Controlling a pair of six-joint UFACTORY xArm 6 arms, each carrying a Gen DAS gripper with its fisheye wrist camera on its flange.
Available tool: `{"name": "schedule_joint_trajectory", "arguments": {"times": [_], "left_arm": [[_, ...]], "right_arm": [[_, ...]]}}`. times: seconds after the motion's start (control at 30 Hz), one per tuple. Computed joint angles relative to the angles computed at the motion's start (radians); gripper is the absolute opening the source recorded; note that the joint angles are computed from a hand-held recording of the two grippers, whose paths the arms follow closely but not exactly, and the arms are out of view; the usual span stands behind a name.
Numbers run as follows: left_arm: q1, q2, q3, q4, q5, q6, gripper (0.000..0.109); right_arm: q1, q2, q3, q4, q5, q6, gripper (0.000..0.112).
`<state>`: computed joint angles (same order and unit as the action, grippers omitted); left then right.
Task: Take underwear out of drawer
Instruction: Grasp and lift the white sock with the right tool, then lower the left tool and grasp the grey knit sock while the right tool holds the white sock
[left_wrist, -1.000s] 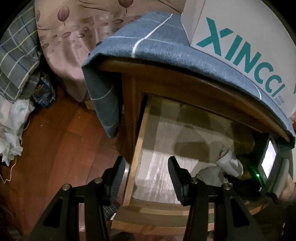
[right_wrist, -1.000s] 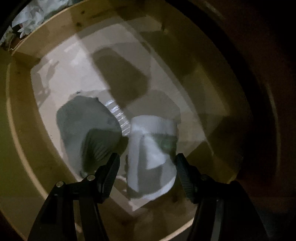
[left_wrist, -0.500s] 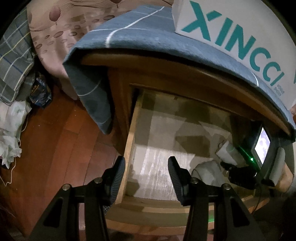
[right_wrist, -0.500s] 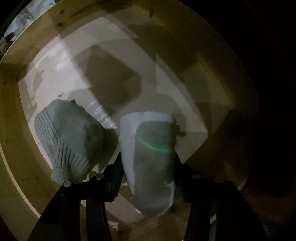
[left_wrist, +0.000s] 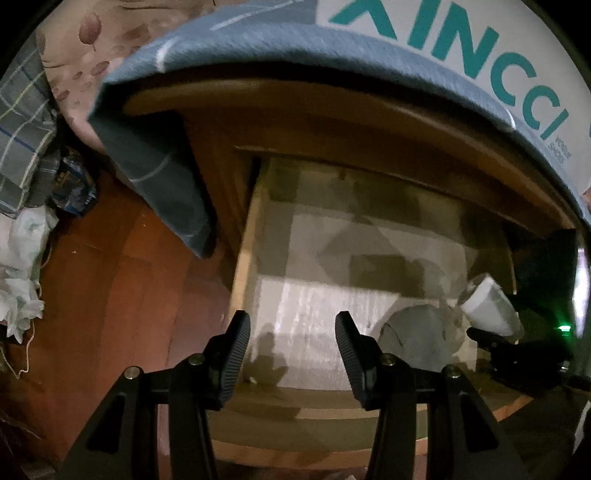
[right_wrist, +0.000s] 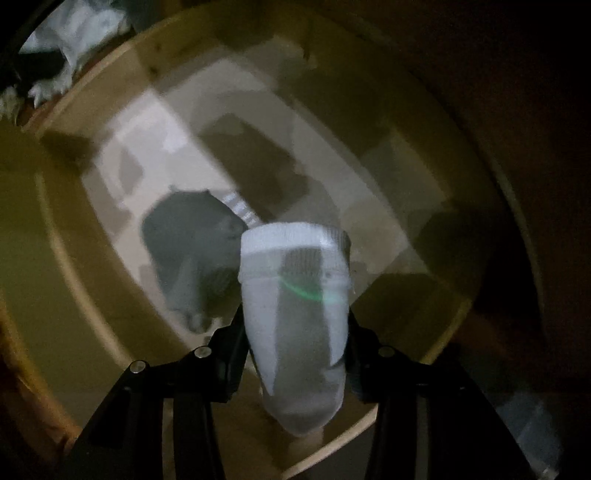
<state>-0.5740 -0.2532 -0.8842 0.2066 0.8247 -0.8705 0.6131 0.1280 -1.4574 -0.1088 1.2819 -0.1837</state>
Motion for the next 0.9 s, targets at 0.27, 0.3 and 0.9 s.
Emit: {"name": "schedule_joint_trajectory", "arguments": {"times": [0.27, 0.3, 0.9], "left_arm": [[-0.037, 0.068, -0.037, -0.042, 0.006, 0.071, 0.049], [-0.047, 0.077, -0.043, -0.030, 0.009, 0.072, 0.050], [-0.064, 0.271, -0.194, -0.376, 0.015, 0.304, 0.061]], "right_arm": [[-0.048, -0.179, 0.150, 0.163, -0.149, 0.316, 0.042], [-0.053, -0.200, 0.177, 0.159, -0.172, 0.366, 0.042], [-0.102, -0.425, 0.491, 0.198, -0.435, 0.591, 0.043]]}}
